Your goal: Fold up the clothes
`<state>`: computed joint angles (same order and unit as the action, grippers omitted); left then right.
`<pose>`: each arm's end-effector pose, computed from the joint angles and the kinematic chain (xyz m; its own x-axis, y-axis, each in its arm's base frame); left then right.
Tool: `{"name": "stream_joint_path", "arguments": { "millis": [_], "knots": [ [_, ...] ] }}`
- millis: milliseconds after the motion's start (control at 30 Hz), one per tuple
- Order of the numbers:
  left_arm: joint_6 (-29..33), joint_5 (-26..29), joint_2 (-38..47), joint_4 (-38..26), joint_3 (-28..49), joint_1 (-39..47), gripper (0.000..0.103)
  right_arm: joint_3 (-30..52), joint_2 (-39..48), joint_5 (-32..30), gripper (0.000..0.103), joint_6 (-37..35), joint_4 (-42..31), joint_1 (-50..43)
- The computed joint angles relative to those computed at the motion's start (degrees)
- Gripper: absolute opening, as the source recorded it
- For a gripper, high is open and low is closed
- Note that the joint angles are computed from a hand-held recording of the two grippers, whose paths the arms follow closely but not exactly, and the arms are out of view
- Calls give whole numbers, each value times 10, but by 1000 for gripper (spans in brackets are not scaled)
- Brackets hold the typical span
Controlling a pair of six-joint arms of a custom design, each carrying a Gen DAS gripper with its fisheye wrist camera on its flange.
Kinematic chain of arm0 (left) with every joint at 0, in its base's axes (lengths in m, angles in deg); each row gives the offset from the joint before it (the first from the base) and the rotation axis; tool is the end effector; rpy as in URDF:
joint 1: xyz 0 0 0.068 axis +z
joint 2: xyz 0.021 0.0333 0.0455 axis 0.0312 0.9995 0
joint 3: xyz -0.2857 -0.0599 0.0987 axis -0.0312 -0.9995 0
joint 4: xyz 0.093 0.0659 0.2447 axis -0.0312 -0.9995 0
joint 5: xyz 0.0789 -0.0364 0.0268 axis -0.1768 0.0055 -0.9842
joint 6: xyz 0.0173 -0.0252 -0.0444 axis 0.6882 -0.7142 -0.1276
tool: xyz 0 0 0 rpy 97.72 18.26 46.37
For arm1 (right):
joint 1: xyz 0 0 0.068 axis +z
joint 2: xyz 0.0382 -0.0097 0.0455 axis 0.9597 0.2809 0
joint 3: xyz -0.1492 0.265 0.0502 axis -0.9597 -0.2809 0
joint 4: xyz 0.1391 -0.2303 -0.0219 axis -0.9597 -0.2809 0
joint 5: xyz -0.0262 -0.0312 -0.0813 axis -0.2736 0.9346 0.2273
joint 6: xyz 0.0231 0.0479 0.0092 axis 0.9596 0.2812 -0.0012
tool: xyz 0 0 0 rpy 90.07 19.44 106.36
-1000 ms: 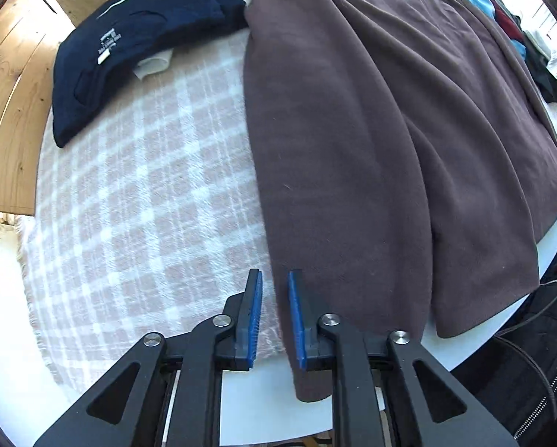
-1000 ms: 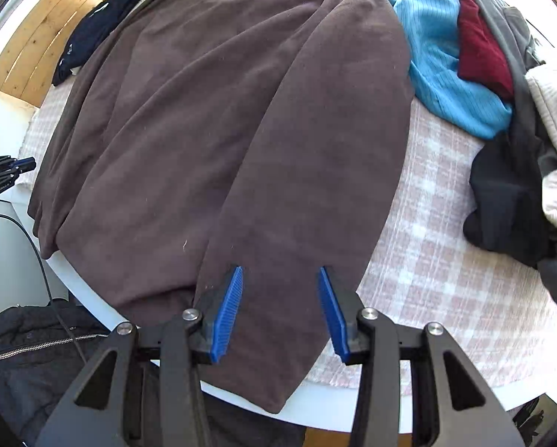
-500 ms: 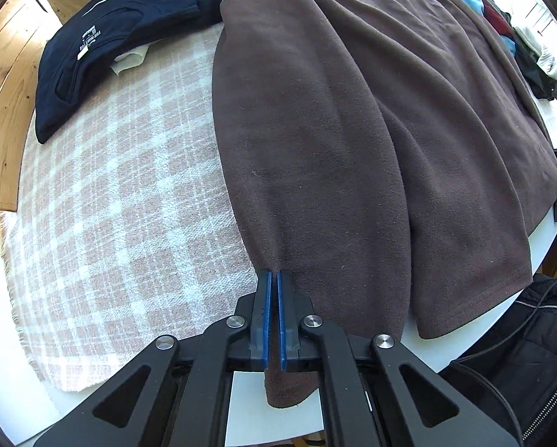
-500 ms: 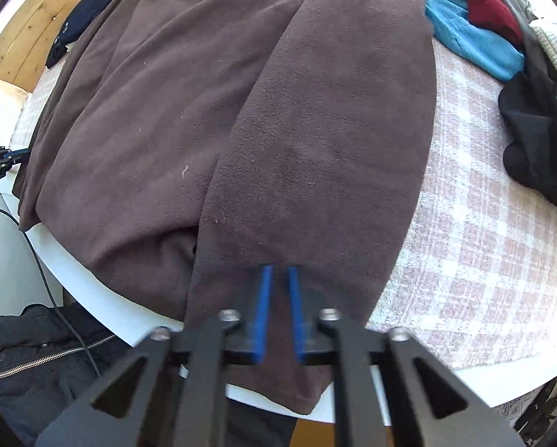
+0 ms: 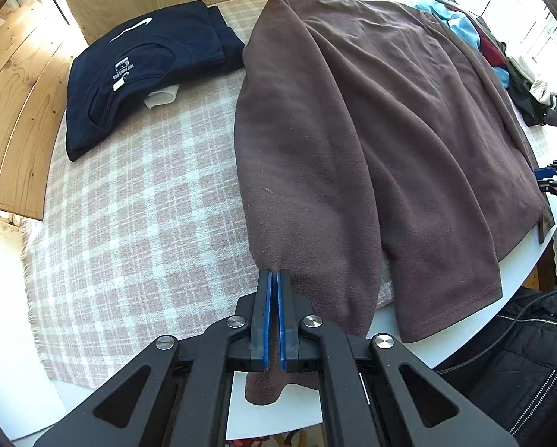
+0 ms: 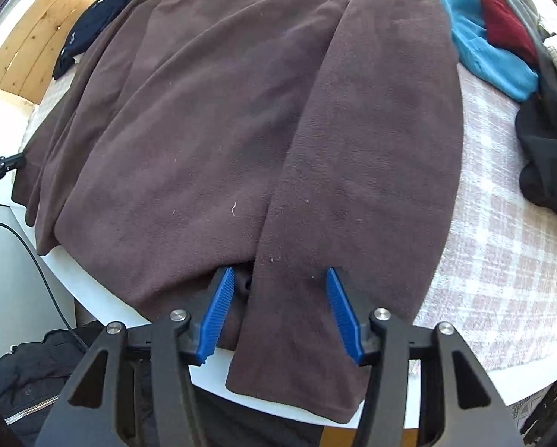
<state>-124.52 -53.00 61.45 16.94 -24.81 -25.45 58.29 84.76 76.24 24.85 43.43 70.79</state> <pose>0.2169 -0.1053 0.2278 -0.9146 -0.3257 -0.2394 -0.3305 0.9436 -0.0213 0.2733 -0.0053 0.1691 -0.9919 -0.0807 -0.0978 -0.1010 0.9691 0.2251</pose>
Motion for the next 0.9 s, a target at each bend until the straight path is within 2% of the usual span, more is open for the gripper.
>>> {"name": "stream_joint_path", "arguments": {
  "millis": [67,100,133,200,300,367,433,467,533,600,700,733,800,900],
  "knots": [
    [11,-9,-14,-20,7,16,2,-8,1,-19,42,-12,9,-12],
    [7,-17,-25,-33,7,16,2,-2,2,-41,14,-28,-5,-26],
    [5,-26,-36,-45,8,17,2,7,3,-59,3,-38,-22,-40],
    [20,-43,-49,-67,16,36,2,20,-11,-64,3,-57,-40,-62],
    [67,-77,-43,-95,40,79,2,54,-34,-32,3,-85,-64,-93],
    [114,-93,-24,-84,36,139,6,79,-51,-2,3,-105,-67,-128],
    [126,-138,15,-91,36,182,8,103,-68,88,3,-93,-27,-156],
    [123,-153,22,-100,33,184,6,138,-41,170,8,-83,-25,-158],
    [113,-131,4,-90,20,167,5,211,18,309,15,-71,-30,-166],
    [97,-89,-23,-62,6,111,10,197,-8,216,15,-81,-72,-171],
    [58,-29,-2,10,-18,32,10,166,-50,63,15,-115,-124,-185],
    [44,-11,13,32,-21,11,10,151,-64,29,15,-113,-138,-178],
    [25,7,52,60,-20,-24,10,67,-85,-5,15,-71,-112,-92],
    [10,37,88,89,-25,-53,10,-23,-122,19,15,-20,-74,7]
  ]
}}
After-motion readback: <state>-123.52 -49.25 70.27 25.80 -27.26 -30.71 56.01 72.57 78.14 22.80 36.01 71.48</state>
